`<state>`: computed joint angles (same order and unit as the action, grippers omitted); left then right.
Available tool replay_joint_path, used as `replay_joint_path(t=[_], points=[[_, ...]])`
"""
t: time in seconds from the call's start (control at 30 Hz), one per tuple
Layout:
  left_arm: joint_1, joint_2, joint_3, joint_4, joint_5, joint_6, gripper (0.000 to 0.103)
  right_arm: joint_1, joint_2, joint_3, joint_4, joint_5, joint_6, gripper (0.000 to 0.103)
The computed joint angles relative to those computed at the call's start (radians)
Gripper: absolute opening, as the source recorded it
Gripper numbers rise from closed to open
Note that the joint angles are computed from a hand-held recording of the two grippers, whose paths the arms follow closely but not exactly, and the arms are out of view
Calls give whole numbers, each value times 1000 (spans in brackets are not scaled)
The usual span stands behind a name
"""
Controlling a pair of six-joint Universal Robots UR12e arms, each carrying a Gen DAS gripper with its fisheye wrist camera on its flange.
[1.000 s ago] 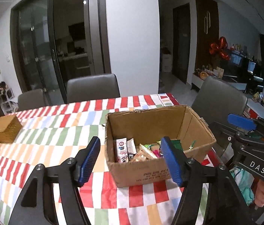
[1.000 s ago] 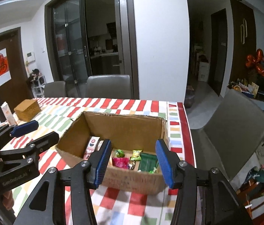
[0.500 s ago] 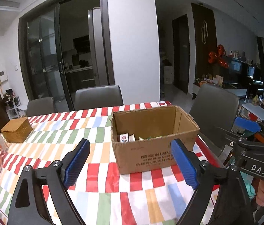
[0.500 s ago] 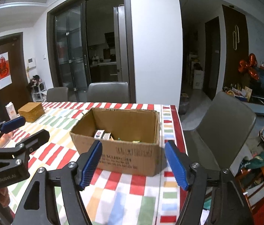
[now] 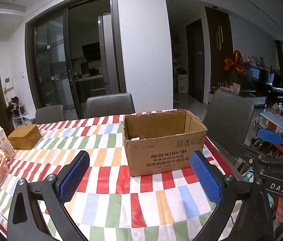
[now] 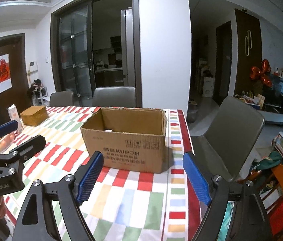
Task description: Organize snacks
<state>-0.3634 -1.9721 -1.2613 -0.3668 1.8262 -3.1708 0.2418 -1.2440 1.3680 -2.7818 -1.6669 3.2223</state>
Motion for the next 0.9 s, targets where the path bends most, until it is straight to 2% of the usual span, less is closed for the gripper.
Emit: replay_joint_path(t=[0.57,0.9], points=[[-11,16,-24,26,53,-17,103,4,-22,32,-32,-12,-9,82],[-10,19,-28,27,47,-16,103,4,-24,34,-32,-11,-7,82]])
